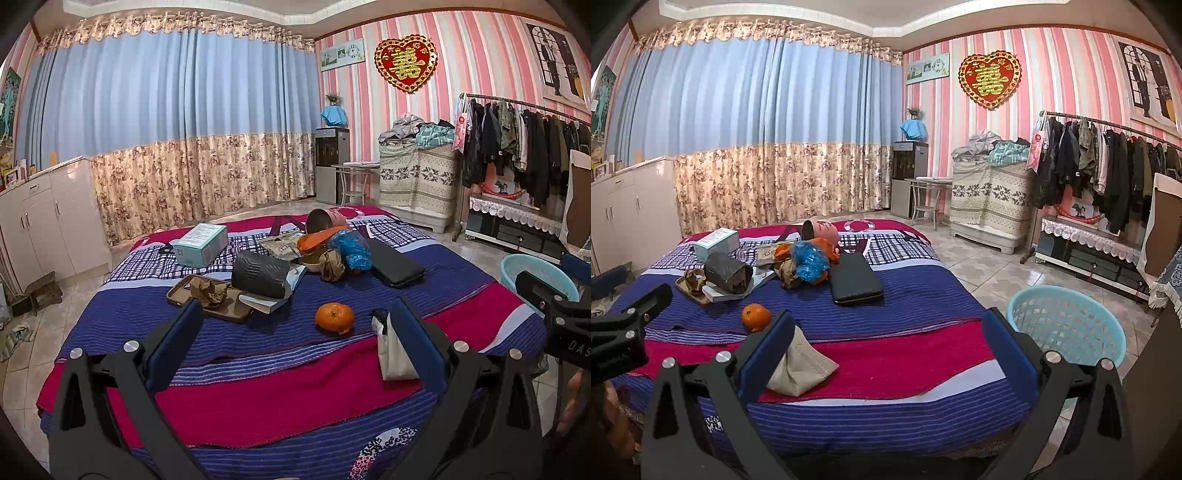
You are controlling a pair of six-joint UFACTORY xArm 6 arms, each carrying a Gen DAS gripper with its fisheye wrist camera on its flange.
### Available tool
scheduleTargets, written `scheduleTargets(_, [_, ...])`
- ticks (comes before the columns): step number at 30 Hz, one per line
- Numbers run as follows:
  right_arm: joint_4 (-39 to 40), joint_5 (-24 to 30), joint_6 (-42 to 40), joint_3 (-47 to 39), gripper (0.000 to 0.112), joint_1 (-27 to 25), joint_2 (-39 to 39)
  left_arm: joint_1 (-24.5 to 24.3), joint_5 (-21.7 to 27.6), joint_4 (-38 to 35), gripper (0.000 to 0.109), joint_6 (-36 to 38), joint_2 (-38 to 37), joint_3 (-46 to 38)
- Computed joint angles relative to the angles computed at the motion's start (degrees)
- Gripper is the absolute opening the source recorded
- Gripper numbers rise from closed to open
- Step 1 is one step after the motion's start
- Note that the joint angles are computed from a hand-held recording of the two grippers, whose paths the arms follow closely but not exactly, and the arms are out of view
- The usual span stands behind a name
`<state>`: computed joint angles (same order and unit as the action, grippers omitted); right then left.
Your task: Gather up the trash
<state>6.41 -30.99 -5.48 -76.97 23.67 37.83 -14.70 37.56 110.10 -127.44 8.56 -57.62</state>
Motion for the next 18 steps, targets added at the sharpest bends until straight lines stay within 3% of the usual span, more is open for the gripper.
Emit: scheduleTargets(18, [-0.78,-0.2,0.83,0.21,0.099,-0.12,0.0,0.53,-0.27,0.59,0.098,-0.22,-1.11,1.03])
